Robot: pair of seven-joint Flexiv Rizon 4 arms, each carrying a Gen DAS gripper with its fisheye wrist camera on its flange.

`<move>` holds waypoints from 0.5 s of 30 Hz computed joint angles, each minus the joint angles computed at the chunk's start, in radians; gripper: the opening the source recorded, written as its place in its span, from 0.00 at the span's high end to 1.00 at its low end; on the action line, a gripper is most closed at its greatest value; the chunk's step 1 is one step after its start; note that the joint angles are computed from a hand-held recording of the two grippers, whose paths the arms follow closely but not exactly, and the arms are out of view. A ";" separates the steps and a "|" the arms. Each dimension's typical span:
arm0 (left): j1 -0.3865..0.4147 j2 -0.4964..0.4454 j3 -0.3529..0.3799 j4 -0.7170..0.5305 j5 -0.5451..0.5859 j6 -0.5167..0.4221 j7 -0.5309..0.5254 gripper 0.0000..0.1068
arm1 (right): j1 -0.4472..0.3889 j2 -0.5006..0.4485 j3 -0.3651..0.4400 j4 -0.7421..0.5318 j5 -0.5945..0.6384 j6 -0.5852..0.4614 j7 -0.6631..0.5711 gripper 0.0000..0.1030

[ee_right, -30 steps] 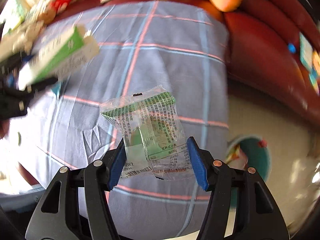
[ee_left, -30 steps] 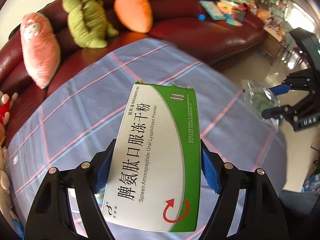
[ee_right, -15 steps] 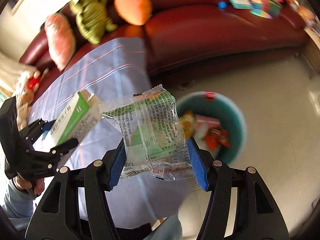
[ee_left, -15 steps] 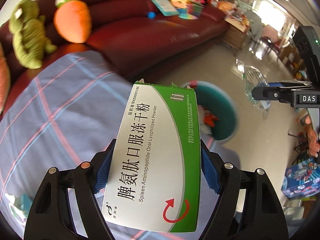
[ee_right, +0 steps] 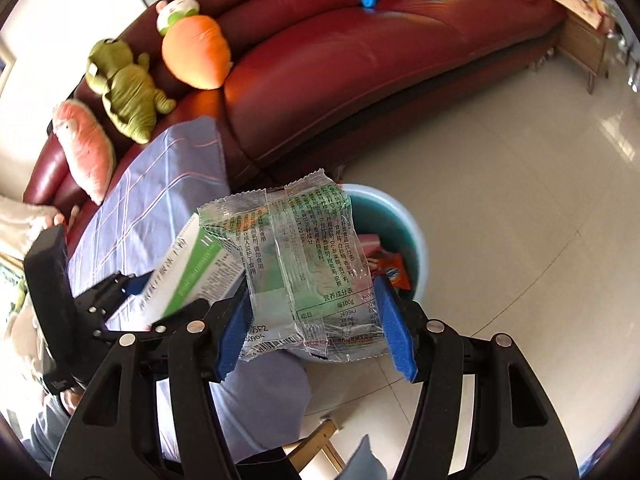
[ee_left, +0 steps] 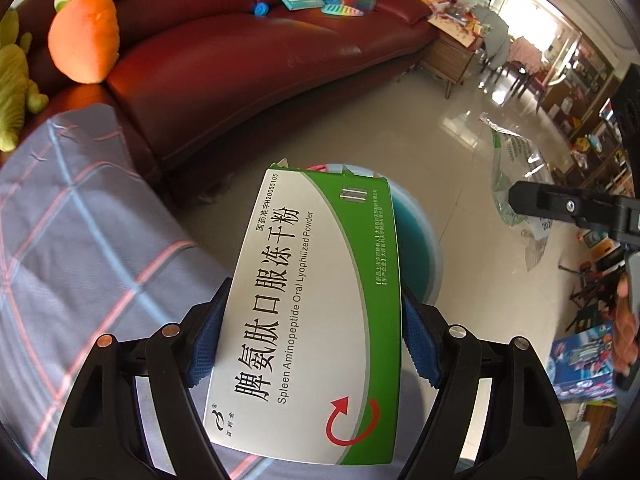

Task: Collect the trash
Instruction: 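Carry the medicine box and clear packet over the teal bin and open both tools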

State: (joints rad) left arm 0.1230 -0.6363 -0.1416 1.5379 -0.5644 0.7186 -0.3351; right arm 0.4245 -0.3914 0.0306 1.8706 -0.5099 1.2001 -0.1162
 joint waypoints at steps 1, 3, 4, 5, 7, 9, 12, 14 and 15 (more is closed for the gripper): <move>-0.007 -0.004 -0.003 0.002 -0.002 0.005 -0.007 0.27 | -0.004 0.004 -0.001 0.009 0.003 0.002 0.002 0.44; -0.019 -0.012 -0.008 0.001 -0.003 0.015 -0.016 0.27 | -0.006 0.011 -0.006 0.023 0.000 -0.003 0.012 0.44; -0.024 -0.015 -0.010 0.000 -0.002 0.019 -0.021 0.28 | -0.007 0.016 -0.008 0.031 -0.004 -0.004 0.019 0.44; -0.029 -0.019 -0.013 -0.002 -0.003 0.022 -0.025 0.28 | -0.009 0.021 -0.012 0.044 -0.007 0.002 0.032 0.44; -0.037 -0.028 -0.018 -0.008 -0.001 0.018 -0.036 0.28 | -0.018 0.026 -0.010 0.062 -0.002 0.018 0.047 0.44; -0.043 -0.032 -0.023 -0.011 -0.001 0.010 -0.042 0.28 | -0.022 0.030 -0.011 0.071 -0.004 0.021 0.059 0.44; -0.056 -0.041 -0.034 -0.012 -0.004 0.013 -0.042 0.28 | -0.022 0.039 -0.017 0.079 -0.017 0.008 0.080 0.44; -0.069 -0.057 -0.033 -0.028 0.005 0.007 -0.060 0.28 | -0.028 0.045 -0.014 0.085 -0.020 0.002 0.088 0.44; -0.071 -0.062 -0.032 -0.034 0.007 -0.003 -0.072 0.28 | -0.033 0.046 -0.008 0.085 -0.016 -0.001 0.087 0.44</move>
State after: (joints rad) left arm 0.0516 -0.6983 -0.1739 1.5035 -0.5576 0.7160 -0.4068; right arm 0.3919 -0.3458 0.0222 1.9558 -0.5255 1.1987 -0.0295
